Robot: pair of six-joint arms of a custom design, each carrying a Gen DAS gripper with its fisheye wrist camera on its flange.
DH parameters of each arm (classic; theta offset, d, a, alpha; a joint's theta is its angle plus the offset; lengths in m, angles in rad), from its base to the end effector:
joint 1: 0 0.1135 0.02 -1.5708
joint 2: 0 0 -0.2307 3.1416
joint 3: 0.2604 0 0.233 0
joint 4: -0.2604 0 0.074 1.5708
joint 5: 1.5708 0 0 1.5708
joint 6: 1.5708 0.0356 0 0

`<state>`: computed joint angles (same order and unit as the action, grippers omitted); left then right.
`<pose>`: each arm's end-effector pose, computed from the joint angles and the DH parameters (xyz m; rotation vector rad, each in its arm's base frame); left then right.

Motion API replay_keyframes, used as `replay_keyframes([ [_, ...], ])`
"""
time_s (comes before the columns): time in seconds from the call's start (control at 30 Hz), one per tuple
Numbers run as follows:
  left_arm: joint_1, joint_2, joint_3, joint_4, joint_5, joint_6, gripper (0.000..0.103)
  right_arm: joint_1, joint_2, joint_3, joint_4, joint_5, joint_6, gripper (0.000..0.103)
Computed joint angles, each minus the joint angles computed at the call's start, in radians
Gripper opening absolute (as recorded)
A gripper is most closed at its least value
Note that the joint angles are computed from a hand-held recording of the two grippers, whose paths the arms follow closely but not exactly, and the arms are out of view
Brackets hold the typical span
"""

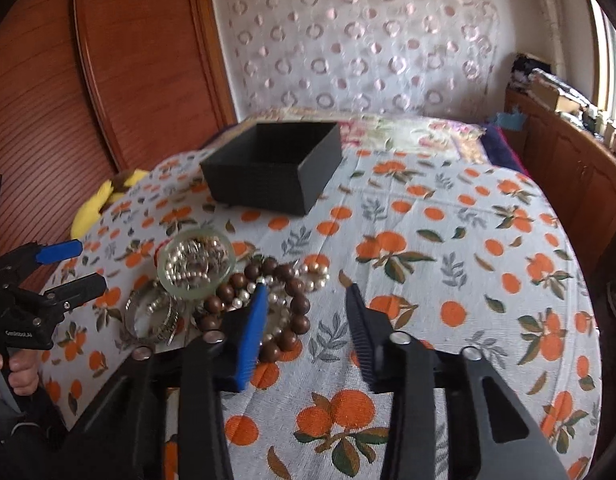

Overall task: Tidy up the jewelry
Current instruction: 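Grasp the dark brown bead bracelet with the right tool while the left tool grasps the silver bangle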

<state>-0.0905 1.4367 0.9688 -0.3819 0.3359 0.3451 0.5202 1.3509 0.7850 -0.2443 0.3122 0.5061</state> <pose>0.2860 -0.0377 0.2133 0.6608 2.2840 -0.2855 0.2365 0.1229 0.1904 0.1302 2.3319 0.1378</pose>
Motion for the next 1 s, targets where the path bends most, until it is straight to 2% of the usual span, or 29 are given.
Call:
replay_keyframes([
  [0.03,-0.002,0.006,-0.002,0.001,0.001,0.004,0.095,-0.012,0.019,0.007,0.002,-0.023,-0.01,0.032],
  [0.13,-0.01,0.033,0.004,-0.012,0.014,0.012,0.095,-0.042,0.065,0.026,0.005,-0.075,-0.025,0.029],
  [0.4,-0.058,0.096,0.034,-0.049,0.034,0.017,0.095,-0.095,0.131,0.051,0.015,-0.174,-0.046,0.029],
  [0.43,-0.063,0.101,0.036,-0.047,0.033,0.018,0.095,-0.098,0.128,0.049,0.018,-0.189,-0.049,0.025],
  [0.47,-0.072,0.108,0.042,-0.055,0.033,0.018,0.095,-0.099,0.126,0.049,0.02,-0.199,-0.054,0.014],
  [0.73,-0.107,0.143,0.066,-0.078,0.035,0.037,0.095,-0.069,0.037,0.023,0.016,-0.153,-0.078,0.014],
  [0.8,-0.113,0.152,0.074,-0.085,0.036,0.037,0.087,-0.06,0.013,0.021,0.008,-0.139,-0.08,0.014],
  [0.87,-0.122,0.143,0.062,-0.07,0.016,0.036,0.084,-0.051,-0.01,0.021,-0.002,-0.129,-0.082,0.014],
  [0.93,-0.125,0.128,0.046,-0.058,0.003,0.044,0.074,-0.045,-0.016,0.021,-0.003,-0.124,-0.081,0.014],
  [0.97,-0.119,0.118,0.041,-0.062,0.013,0.052,0.064,-0.042,-0.019,0.02,-0.002,-0.12,-0.079,0.014],
  [1.0,-0.116,0.113,0.037,-0.062,0.017,0.055,0.058,-0.039,-0.021,0.018,-0.001,-0.118,-0.077,0.014],
])
